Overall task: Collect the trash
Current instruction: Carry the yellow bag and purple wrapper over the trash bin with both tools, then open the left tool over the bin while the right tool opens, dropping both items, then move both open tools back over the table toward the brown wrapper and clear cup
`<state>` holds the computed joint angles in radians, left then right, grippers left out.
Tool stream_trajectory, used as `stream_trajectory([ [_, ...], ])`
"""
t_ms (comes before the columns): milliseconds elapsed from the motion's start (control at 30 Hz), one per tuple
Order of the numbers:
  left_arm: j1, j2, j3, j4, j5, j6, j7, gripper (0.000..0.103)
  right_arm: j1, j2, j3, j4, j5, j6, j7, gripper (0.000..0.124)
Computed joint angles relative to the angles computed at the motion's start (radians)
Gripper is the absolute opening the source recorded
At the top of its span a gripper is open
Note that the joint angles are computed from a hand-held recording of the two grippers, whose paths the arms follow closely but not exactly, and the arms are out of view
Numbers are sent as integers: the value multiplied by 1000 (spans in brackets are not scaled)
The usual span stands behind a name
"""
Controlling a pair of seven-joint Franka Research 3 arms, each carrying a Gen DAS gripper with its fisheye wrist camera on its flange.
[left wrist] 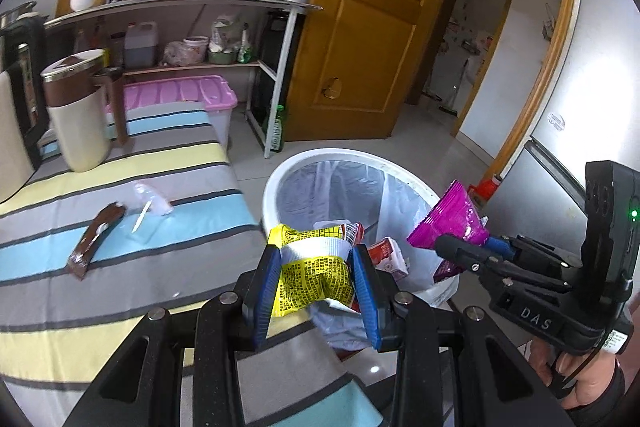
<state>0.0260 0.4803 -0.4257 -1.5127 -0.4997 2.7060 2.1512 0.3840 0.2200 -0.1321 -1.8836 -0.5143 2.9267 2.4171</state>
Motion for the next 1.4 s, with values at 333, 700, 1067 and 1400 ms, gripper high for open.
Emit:
stream_trajectory([
  [333,-59,129,13,162,102,-68,-55,37,-25,47,-1,36,76,-40,-58,31],
  [700,-117,260,32,346,198,-152,-129,37,-24,77,-18,59,131,-61,-107,33],
  [1067,-101,264,9,345,189,-141,-115,39,-8,77,-39,58,108,-58,-89,44],
  [1400,-41,172,-26,210,121,-75,-58,39,11,31,-43,25,14,-50,-6,44],
])
